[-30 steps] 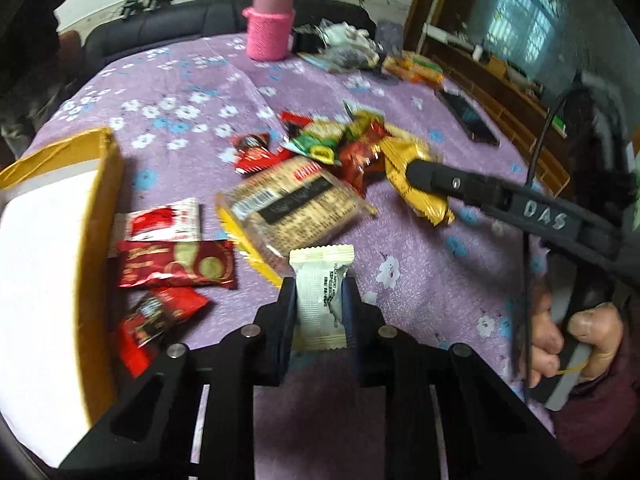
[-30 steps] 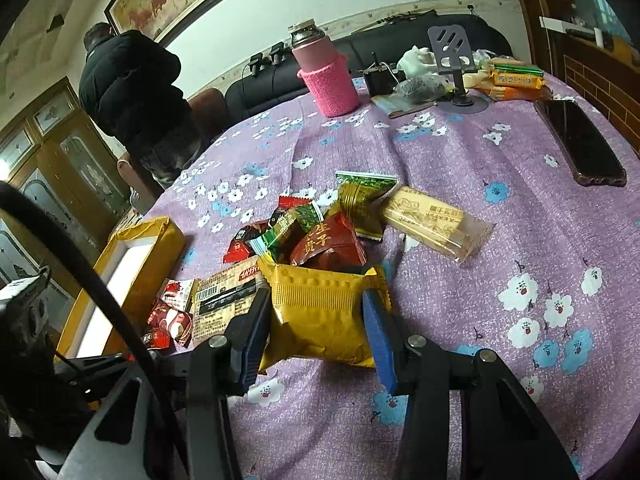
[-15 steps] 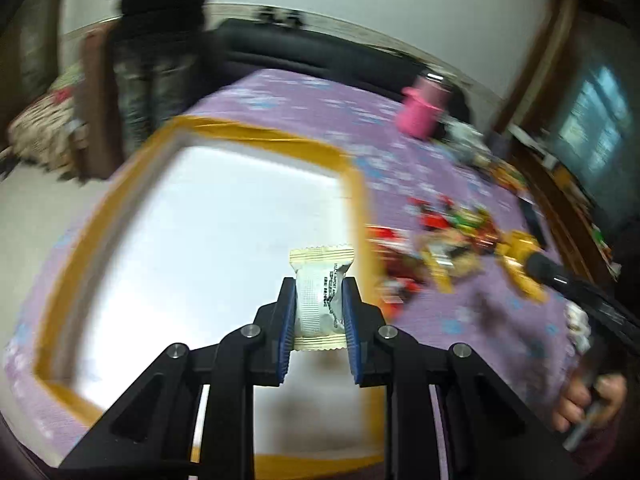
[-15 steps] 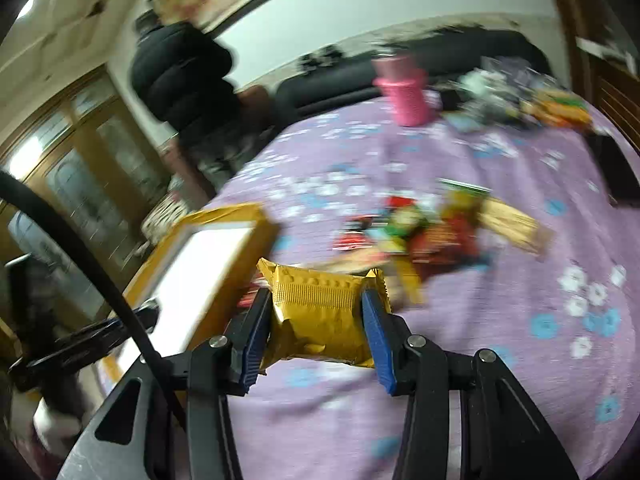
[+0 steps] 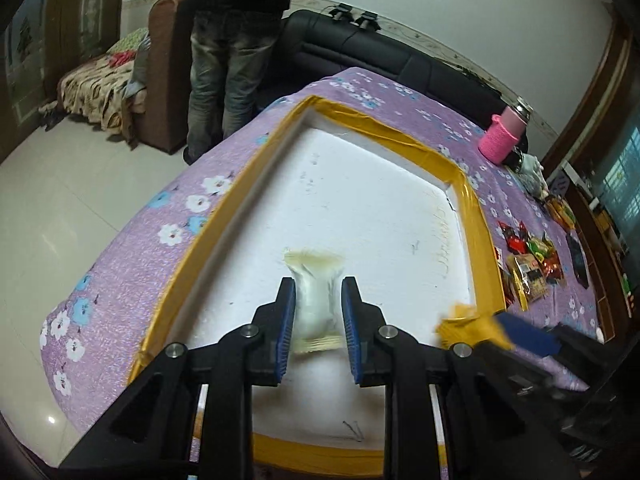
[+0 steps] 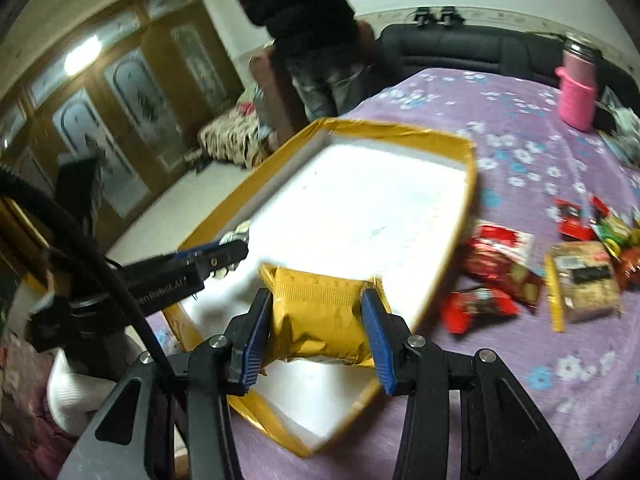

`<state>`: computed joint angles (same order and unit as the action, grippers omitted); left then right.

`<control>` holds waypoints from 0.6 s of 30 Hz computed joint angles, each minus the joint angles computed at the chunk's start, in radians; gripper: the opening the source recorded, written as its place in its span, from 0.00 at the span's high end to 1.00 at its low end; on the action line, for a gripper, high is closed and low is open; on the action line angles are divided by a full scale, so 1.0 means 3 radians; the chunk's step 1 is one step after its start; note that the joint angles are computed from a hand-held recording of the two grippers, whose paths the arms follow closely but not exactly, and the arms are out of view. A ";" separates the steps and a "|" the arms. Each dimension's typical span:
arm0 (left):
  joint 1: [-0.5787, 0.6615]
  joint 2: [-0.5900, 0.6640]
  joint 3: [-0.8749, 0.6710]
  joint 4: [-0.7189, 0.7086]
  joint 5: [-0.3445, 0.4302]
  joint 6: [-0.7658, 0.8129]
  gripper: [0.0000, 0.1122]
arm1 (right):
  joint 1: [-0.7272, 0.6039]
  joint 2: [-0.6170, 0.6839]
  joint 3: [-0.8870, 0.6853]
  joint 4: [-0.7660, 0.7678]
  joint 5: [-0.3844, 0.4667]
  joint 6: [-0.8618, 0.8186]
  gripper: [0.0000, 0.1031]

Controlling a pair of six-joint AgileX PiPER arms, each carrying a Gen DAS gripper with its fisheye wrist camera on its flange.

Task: Organize snacks
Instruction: 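Carry both snacks over the white box and open both grippers to drop them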

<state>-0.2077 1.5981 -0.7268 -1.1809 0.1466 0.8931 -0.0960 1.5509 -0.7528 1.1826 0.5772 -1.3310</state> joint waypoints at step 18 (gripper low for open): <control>0.0030 -0.0618 0.0328 -0.1463 0.0461 0.1227 0.32 | -0.1626 0.0048 -0.0293 -0.0039 0.0490 -0.0041 0.48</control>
<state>-0.1986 1.4126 -0.6284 -1.6199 0.2850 1.2614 -0.5839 1.5653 -0.8408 1.1710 0.7243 -1.3433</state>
